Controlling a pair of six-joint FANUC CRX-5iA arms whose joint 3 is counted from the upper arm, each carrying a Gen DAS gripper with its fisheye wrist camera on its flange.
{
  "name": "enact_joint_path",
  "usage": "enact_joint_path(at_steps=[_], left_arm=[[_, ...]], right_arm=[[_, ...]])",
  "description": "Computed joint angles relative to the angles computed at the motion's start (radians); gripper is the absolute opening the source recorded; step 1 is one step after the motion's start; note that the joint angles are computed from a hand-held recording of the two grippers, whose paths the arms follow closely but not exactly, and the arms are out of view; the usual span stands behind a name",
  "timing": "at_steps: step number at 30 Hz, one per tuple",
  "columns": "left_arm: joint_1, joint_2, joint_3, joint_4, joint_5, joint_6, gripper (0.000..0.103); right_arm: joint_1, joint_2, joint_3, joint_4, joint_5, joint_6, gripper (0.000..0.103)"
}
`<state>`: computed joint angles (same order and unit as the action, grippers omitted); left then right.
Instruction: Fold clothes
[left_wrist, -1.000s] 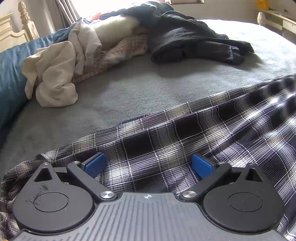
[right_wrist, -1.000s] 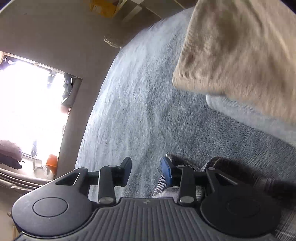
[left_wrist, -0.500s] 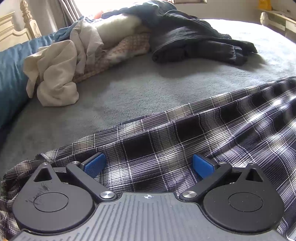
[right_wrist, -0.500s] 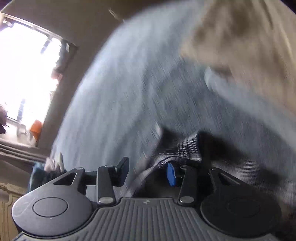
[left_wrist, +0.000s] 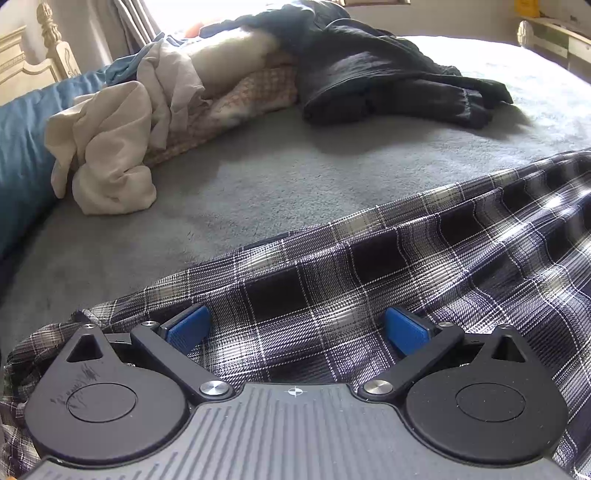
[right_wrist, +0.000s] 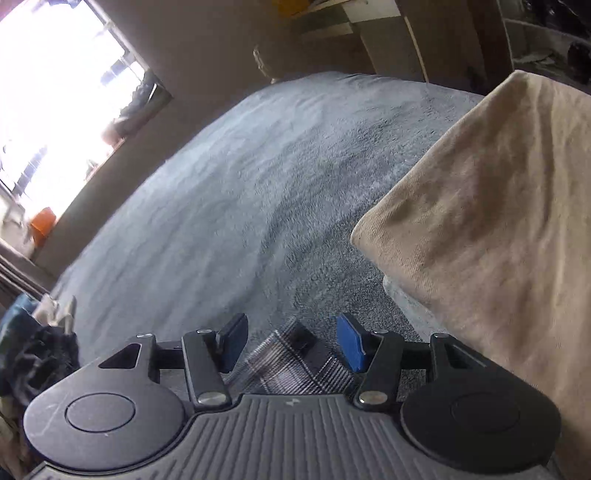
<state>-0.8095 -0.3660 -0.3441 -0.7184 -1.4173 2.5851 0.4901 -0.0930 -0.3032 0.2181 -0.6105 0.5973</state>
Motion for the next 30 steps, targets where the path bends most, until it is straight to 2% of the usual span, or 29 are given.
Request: enact_joint_path(at_steps=[1, 2, 3, 4, 5, 8, 10, 11, 13, 14, 16, 20, 23, 27, 30], left_arm=[[0.001, 0.002, 0.002, 0.001, -0.001, -0.002, 0.103], [0.001, 0.004, 0.003, 0.001, -0.002, -0.003, 0.103], [0.001, 0.004, 0.003, 0.001, -0.003, -0.004, 0.103], [0.001, 0.004, 0.003, 0.001, -0.002, -0.004, 0.103], [0.001, 0.004, 0.002, 0.001, -0.002, -0.005, 0.103], [0.006, 0.002, 0.001, 0.005, 0.001, -0.012, 0.103], [0.012, -0.001, 0.000, 0.010, 0.004, -0.021, 0.103], [0.017, -0.004, -0.002, 0.014, 0.008, -0.026, 0.103], [0.026, -0.011, -0.005, 0.022, 0.015, -0.036, 0.103], [0.031, -0.014, -0.008, 0.025, 0.020, -0.040, 0.103], [0.036, -0.025, -0.016, 0.029, 0.032, -0.041, 0.103], [0.026, -0.031, -0.022, 0.020, 0.035, -0.024, 0.103], [0.007, -0.027, -0.012, 0.007, 0.019, -0.008, 0.102], [-0.054, -0.031, 0.016, -0.026, -0.031, 0.021, 0.102], [-0.125, -0.042, 0.046, -0.054, -0.082, 0.027, 0.102]], right_arm=[[0.005, 0.018, 0.019, -0.008, -0.022, 0.036, 0.055], [0.007, 0.035, 0.037, -0.030, -0.029, 0.096, 0.048], [0.007, 0.052, 0.057, -0.063, -0.028, 0.174, 0.033], [0.013, 0.070, 0.072, -0.075, -0.028, 0.230, 0.026], [0.024, 0.092, 0.084, -0.051, -0.035, 0.242, 0.025], [0.033, 0.116, 0.071, 0.052, -0.020, 0.125, 0.026], [0.019, 0.073, 0.027, 0.099, 0.025, 0.022, 0.029], [0.010, 0.040, 0.003, 0.098, 0.054, -0.004, 0.031], [-0.009, -0.045, -0.011, -0.028, 0.065, 0.077, 0.044], [-0.019, -0.089, -0.008, -0.103, 0.046, 0.140, 0.048], [-0.025, -0.185, -0.021, -0.198, -0.006, 0.221, 0.049], [0.046, -0.377, -0.138, -0.072, -0.138, 0.037, 0.052], [0.089, -0.483, -0.231, -0.030, -0.222, -0.121, 0.052], [0.119, -0.528, -0.315, -0.019, -0.273, -0.240, 0.048], [0.191, -0.576, -0.362, 0.060, -0.291, -0.311, 0.048]])
